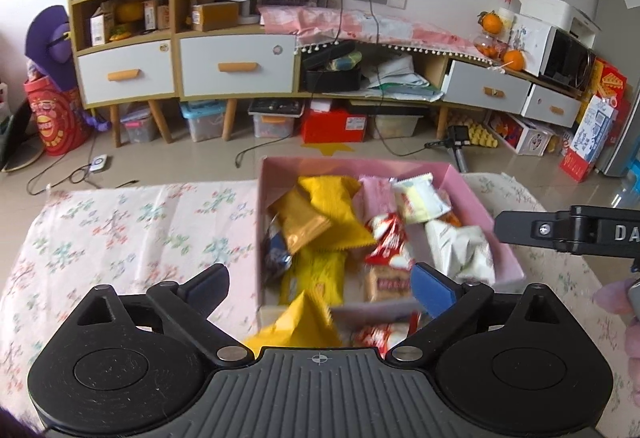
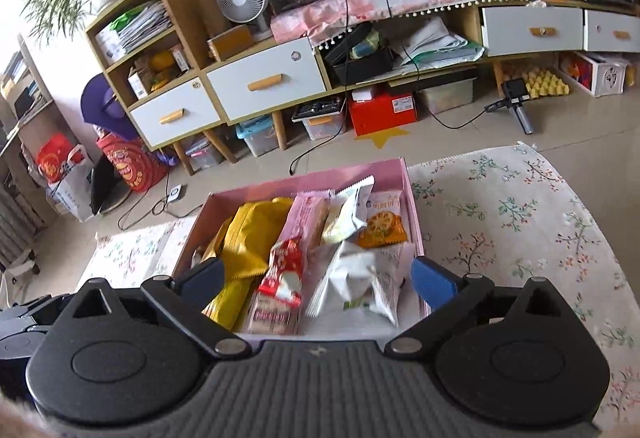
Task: Organize snacks
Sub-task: 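Move both grippers back over the remaining snacks on the table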
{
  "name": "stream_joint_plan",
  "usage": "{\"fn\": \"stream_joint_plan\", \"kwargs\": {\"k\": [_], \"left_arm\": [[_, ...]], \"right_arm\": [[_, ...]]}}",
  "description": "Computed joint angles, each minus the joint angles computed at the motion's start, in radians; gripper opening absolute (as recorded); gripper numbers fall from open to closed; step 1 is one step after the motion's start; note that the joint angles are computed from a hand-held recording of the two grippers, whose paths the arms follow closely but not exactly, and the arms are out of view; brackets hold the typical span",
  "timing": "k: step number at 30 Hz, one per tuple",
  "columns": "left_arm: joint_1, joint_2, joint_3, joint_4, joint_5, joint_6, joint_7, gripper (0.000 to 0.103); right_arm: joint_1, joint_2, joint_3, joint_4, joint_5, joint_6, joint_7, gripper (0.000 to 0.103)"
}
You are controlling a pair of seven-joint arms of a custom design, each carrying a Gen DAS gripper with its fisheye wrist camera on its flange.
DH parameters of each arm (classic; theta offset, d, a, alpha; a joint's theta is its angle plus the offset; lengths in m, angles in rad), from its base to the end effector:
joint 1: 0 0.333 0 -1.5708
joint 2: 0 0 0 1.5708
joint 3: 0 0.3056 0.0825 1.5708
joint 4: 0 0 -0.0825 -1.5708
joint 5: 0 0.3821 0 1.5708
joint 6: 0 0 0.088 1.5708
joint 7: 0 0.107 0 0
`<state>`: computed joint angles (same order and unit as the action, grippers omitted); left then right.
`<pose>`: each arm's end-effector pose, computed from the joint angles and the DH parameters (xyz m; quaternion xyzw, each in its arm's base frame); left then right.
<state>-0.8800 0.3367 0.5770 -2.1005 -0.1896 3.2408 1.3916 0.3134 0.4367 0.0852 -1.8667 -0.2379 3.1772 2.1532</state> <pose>0.5943 -0.1920 0.3791 -0.6295 0.6522 -0.3352 0.2568 0.6212 0.2774 0.3794 -0.6510 0.6298 -0.1533 0.3950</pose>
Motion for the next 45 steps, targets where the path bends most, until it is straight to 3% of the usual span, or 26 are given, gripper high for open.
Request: {"fn": "stream_joint_plan", "kwargs": {"k": [8, 16, 22, 25, 28, 30, 34, 36, 42, 45], "left_arm": [[-0.248, -0.042, 0.234, -0.134, -0.073, 0.027, 0.033, 0.099], [-0.396, -0.069, 0.345, -0.23, -0.197, 0.039, 0.108, 0.099], [-0.406, -0.079, 0.328, -0.269, -0.26, 0.039, 0.186, 0.099], [-0.336, -0.09, 0.246, -0.275, -0.274, 0.033, 0.232, 0.099], [-0.227, -0.096, 0.127, -0.281, -0.281, 0.062, 0.272, 0.099], [-0.107, -0.104, 0.005, -0.282, -0.266, 0.087, 0.288, 0.099], [0.201, -0.114, -0.284, -0.287, -0.168, 0.144, 0.244, 0.099], [0.317, -0.109, -0.39, -0.279, -0.124, 0.158, 0.22, 0.099], [0.509, -0.078, -0.576, -0.233, -0.092, 0.174, 0.21, 0.097], [0.521, -0.06, -0.598, -0.205, -0.135, 0.175, 0.242, 0.095]], "right_arm": [[0.08, -0.051, -0.081, -0.083, -0.053, 0.02, 0.008, 0.102], [0.122, -0.087, -0.115, -0.148, -0.084, -0.001, 0.036, 0.103], [0.154, -0.106, -0.133, -0.176, -0.127, -0.059, 0.08, 0.103], [0.117, -0.1, -0.08, -0.158, -0.119, -0.123, 0.066, 0.103], [0.093, -0.09, -0.047, -0.145, -0.099, -0.147, 0.063, 0.103], [0.073, -0.083, -0.024, -0.14, -0.07, -0.149, 0.062, 0.103], [0.035, -0.064, 0.023, -0.127, -0.002, -0.141, 0.053, 0.102], [0.031, -0.05, 0.034, -0.112, 0.019, -0.144, 0.051, 0.102], [0.025, -0.01, 0.059, -0.059, 0.069, -0.15, 0.04, 0.098], [0.03, 0.006, 0.06, -0.036, 0.083, -0.156, 0.047, 0.092]]}}
